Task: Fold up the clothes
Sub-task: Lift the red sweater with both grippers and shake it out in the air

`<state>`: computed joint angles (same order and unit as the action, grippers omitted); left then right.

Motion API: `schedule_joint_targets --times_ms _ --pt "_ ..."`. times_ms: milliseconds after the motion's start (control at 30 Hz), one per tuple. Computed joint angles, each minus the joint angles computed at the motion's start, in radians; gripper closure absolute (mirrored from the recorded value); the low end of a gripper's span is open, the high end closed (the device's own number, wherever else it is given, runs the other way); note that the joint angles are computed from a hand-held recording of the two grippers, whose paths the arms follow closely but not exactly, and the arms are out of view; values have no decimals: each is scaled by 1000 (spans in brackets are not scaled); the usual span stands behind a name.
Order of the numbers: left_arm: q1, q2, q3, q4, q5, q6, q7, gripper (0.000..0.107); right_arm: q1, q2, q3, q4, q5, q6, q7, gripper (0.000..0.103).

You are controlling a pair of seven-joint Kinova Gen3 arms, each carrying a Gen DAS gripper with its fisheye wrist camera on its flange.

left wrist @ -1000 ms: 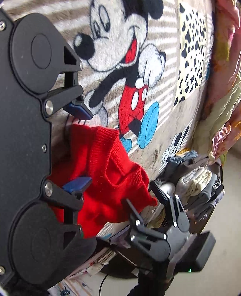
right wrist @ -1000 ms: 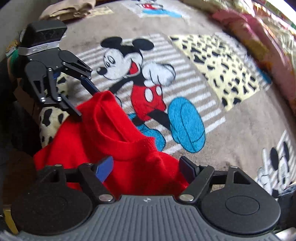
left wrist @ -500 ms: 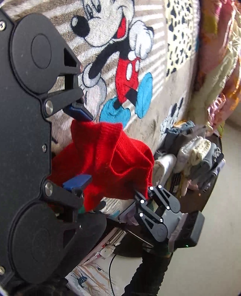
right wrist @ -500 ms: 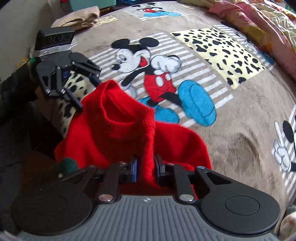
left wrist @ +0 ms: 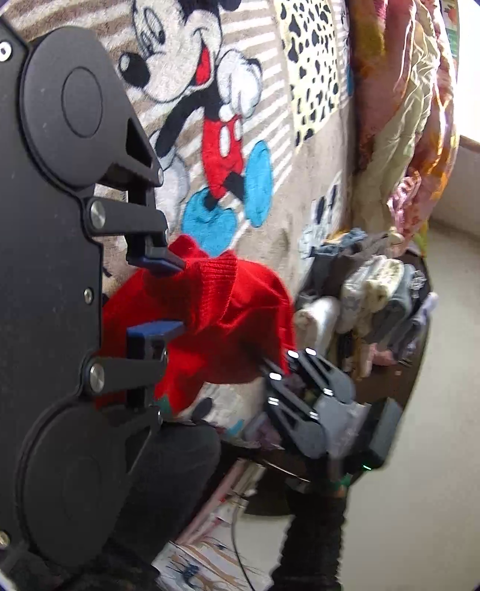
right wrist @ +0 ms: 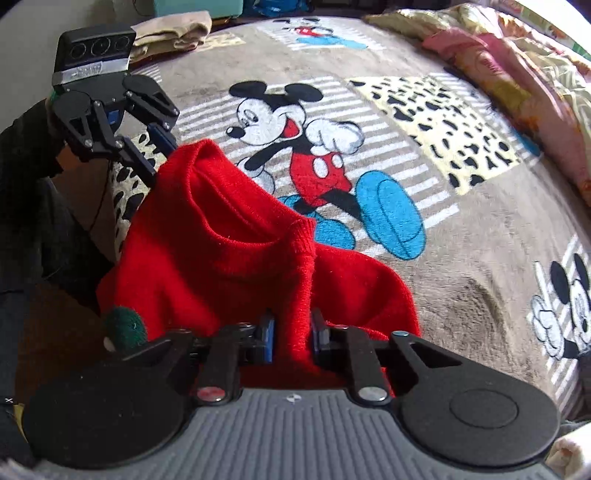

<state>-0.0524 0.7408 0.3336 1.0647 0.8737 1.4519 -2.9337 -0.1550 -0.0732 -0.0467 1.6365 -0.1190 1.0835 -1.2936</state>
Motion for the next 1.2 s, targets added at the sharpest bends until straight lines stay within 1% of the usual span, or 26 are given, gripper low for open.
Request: schedule_joint_targets --times_ms 33,133,167,267,400,467,533,567,667,867,933,1067,1200 --pt "10 -12 -5 21 -4 -23 -1 82 -1 -12 -5 11 10 -10 -12 89" --pt "19 -65 -9 106 12 -103 -13 91 -9 -56 -29 43 65 -40 -79 90" --pt "15 -91 -7 141 25 -128 -27 96 -12 -74 -41 55 92 -52 -107 90" --pt "-18 -172 -4 244 89 -175 -74 101 -19 -134 -78 81 169 -81 -189 91" --pt "-65 -289 -20 367 238 -224 -146 103 -19 -214 -120 79 255 -89 -255 92" --pt "-65 -362 -45 416 288 -259 -178 104 -17 -240 -144 56 295 -74 -268 92" --pt "-51 -438 -76 446 317 -303 -193 104 -16 -259 -164 26 328 -59 -270 92" --pt "-41 -471 -91 449 324 -324 -193 104 -13 -268 -176 11 347 -53 -272 92" --pt "-5 -543 -134 410 316 -361 -166 104 -5 -292 -200 -38 387 -44 -266 92" --pt "79 -642 -180 310 199 -453 -100 104 12 -304 -245 -163 441 6 -215 92" --pt "94 -670 -192 289 165 -463 -89 104 16 -301 -254 -205 449 27 -189 92" --pt "108 -739 -228 292 152 -467 -125 104 23 -308 -274 -275 455 72 -142 92" --pt "127 -791 -270 288 130 -446 -164 104 20 -327 -276 -331 422 114 -96 92"
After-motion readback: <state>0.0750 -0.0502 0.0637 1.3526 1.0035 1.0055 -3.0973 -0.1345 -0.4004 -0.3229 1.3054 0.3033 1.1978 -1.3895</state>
